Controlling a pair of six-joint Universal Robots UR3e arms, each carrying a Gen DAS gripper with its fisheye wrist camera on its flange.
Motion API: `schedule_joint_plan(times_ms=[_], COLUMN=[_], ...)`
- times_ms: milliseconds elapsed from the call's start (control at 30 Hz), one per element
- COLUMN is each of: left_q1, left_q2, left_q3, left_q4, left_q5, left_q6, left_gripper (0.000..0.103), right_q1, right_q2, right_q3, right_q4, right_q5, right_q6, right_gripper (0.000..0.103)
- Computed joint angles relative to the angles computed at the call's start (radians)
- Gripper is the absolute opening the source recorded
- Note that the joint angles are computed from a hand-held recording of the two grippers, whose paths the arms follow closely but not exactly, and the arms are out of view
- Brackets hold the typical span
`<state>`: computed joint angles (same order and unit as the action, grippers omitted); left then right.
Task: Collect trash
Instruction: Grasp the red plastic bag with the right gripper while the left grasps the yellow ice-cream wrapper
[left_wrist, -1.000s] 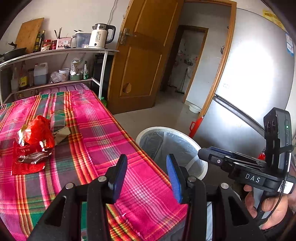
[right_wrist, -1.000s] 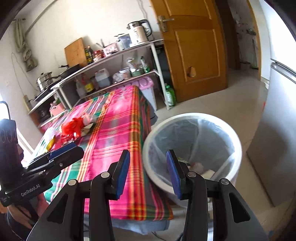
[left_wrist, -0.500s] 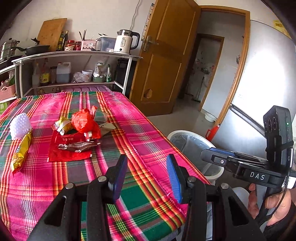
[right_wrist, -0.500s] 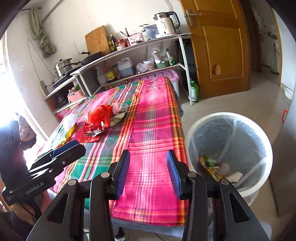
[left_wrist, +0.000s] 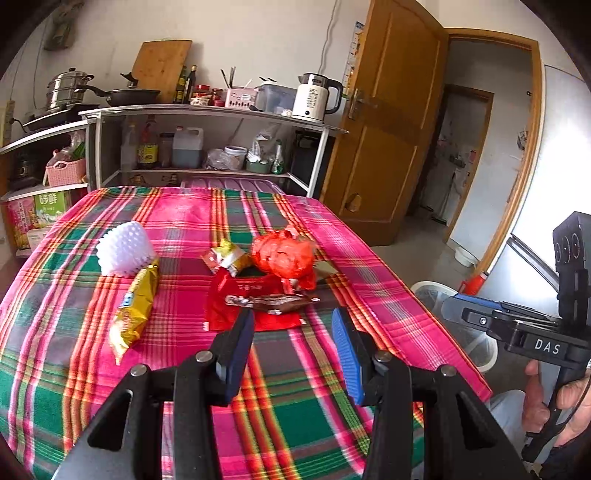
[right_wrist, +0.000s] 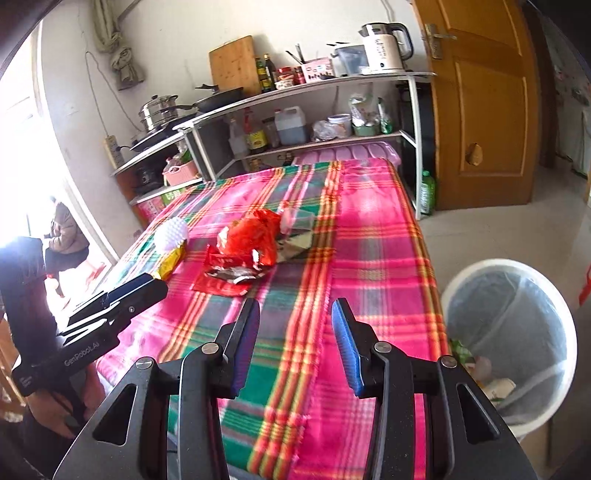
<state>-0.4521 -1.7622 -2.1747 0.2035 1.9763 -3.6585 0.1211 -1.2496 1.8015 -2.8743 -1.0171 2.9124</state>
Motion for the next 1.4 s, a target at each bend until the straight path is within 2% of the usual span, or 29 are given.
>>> schedule_joint_plan(times_ms=[300,467,667,733,933,1033,1100,1200,1267,1333,1400], left_q1=[0.158,0.274,0.412,0.427,0.51,0.521,0.516,0.505,0.494,0.484,0.483], left_q2=[0.098,0.13,0.159,0.158,0.165,0.165,0.163,0.163,0.16,0.159,0.162], left_q3=[-0.146,-0.204,-0.247,-0.241,-0.232,-0.222,-0.22,-0.219,-0.212,-0.206,-0.205], left_q4=[0.021,0.011,-0.02,-0.04,-0.125,-0.156,-0.157,-0.158,-0.163,-0.171,-0.178], left_q5=[-0.014,-0.088,-0.238,-0.242,-0.358,-0.375,-0.37,-0.362,-0.353,-0.349,-0.358], left_q6=[0.032,0.062,0.088,0.092,0.111,0.11,0.106,0.096,0.094,0.096,0.096], left_gripper=[0.046,0.046,0.046,0.047,0.047,0.047,0.047,0.047,0.047,0.041,0.027], right_q1=[0.123,0.17,0.211,0.227,0.267,0.274,0.279,0.282,0.285,0.284,0.281], right_q2=[0.173,0.287,0.433,0.483,0.673,0.745,0.761,0.753,0.747,0.729,0.697], right_q3=[-0.267,-0.459,-0.712,-0.797,-1.119,-1.249,-1.268,-1.251,-1.237,-1.204,-1.141], right_q4=[0.058,0.136,0.247,0.283,0.473,0.572,0.588,0.575,0.567,0.549,0.514], right_q5=[-0.048,-0.068,-0.084,-0.099,-0.164,-0.184,-0.198,-0.202,-0.205,-0.204,-0.196], right_q6=[0.036,0.05,0.062,0.061,0.069,0.078,0.073,0.068,0.063,0.06,0.059], right_gripper=[0.042,0.042,0.044,0.047,0.047,0.047,0.047,0.037,0.034,0.031,0.029])
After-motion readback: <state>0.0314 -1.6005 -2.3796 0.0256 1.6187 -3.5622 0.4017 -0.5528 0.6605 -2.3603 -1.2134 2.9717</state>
